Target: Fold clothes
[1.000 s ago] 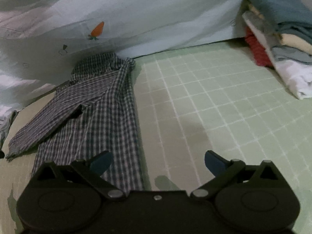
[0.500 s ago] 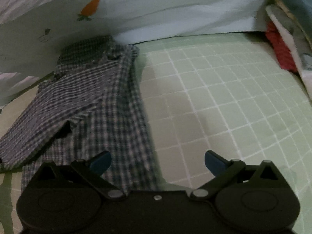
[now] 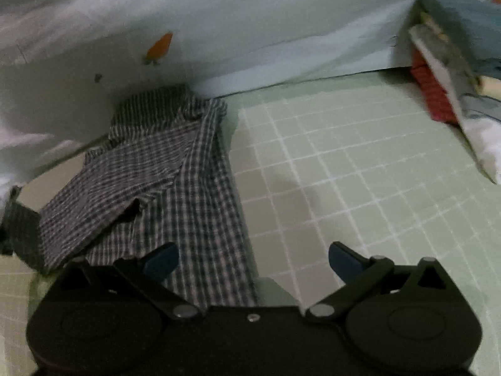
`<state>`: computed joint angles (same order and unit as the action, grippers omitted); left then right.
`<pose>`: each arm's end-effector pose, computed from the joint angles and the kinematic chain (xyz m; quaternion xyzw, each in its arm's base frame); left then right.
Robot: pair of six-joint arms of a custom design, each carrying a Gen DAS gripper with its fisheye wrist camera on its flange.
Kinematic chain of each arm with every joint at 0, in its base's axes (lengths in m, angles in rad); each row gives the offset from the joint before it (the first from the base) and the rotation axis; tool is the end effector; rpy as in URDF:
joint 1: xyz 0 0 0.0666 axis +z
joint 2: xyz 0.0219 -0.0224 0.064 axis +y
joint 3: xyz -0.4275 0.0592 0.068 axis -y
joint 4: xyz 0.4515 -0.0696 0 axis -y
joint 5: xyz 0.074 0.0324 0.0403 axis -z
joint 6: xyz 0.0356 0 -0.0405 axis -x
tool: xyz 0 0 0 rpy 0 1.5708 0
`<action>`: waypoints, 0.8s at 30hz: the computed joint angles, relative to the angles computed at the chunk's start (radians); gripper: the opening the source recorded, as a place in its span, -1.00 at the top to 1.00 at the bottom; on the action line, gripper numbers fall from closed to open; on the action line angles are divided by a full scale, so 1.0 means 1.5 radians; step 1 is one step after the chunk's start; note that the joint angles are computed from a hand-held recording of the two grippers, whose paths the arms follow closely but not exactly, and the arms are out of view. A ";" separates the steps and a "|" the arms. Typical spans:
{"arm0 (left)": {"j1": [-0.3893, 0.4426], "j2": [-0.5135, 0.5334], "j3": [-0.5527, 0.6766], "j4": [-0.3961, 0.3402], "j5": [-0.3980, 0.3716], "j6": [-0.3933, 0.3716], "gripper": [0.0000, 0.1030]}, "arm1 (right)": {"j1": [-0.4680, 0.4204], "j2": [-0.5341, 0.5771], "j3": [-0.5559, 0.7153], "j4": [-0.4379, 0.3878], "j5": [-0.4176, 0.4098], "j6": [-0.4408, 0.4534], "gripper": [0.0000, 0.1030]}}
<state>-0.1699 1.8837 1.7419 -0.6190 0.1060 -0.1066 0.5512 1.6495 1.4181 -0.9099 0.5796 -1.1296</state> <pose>0.7328 -0.1299 0.3770 0.1472 0.9062 -0.0611 0.3917 0.5265 0.3003 0.3534 0.3254 0.8800 -0.0341 0.3442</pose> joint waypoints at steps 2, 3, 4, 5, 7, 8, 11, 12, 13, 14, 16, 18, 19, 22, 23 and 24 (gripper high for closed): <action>-0.020 -0.042 -0.044 0.018 0.024 -0.033 0.85 | 0.014 -0.022 -0.021 -0.012 0.010 -0.024 -1.00; -0.030 -0.062 -0.066 0.022 0.036 -0.045 0.85 | 0.020 -0.032 -0.029 -0.021 0.014 -0.038 -1.00; -0.039 -0.081 -0.087 0.020 0.047 -0.055 0.85 | 0.026 -0.041 -0.036 -0.031 0.018 -0.052 -1.00; -0.048 -0.100 -0.108 0.015 0.059 -0.065 0.85 | 0.032 -0.050 -0.041 -0.045 0.021 -0.069 -1.00; -0.067 -0.136 -0.151 0.000 0.083 -0.088 0.81 | 0.044 -0.064 -0.047 -0.072 0.020 -0.096 -1.00; -0.074 -0.149 -0.169 -0.017 0.107 -0.110 0.73 | 0.050 -0.070 -0.050 -0.084 0.019 -0.109 -1.00; -0.081 -0.165 -0.199 -0.063 0.172 -0.155 0.26 | 0.061 -0.077 -0.060 -0.068 0.030 -0.106 -1.00; -0.082 -0.165 -0.203 -0.076 0.178 -0.169 0.09 | 0.059 -0.074 -0.063 -0.056 0.028 -0.098 -1.00; -0.083 -0.166 -0.208 -0.077 0.175 -0.177 0.00 | 0.055 -0.070 -0.063 -0.049 0.023 -0.089 -1.00; -0.082 -0.167 -0.212 -0.068 0.170 -0.178 -0.05 | 0.050 -0.064 -0.059 -0.043 0.019 -0.079 -1.00; -0.078 -0.160 -0.207 -0.052 0.161 -0.159 -0.25 | 0.042 -0.061 -0.060 -0.014 0.029 -0.049 -1.00; -0.074 -0.143 -0.193 -0.043 0.140 -0.115 -0.26 | 0.031 -0.059 -0.062 0.030 0.033 -0.014 -1.00; -0.071 -0.134 -0.185 -0.042 0.126 -0.093 -0.26 | 0.025 -0.057 -0.064 0.055 0.027 0.002 -1.00; -0.063 -0.112 -0.162 -0.052 0.102 -0.047 -0.29 | 0.009 -0.040 -0.063 0.115 -0.025 0.042 -0.87; -0.060 -0.106 -0.155 -0.057 0.099 -0.036 -0.31 | 0.007 -0.033 -0.059 0.127 -0.046 0.053 -0.74; -0.058 -0.102 -0.152 -0.059 0.097 -0.030 -0.31 | 0.007 -0.024 -0.054 0.136 -0.069 0.067 -0.63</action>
<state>-0.2567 1.7301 1.5141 -0.7079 0.2516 -0.1523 0.5619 1.6139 1.3371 -0.7053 0.4763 -1.0288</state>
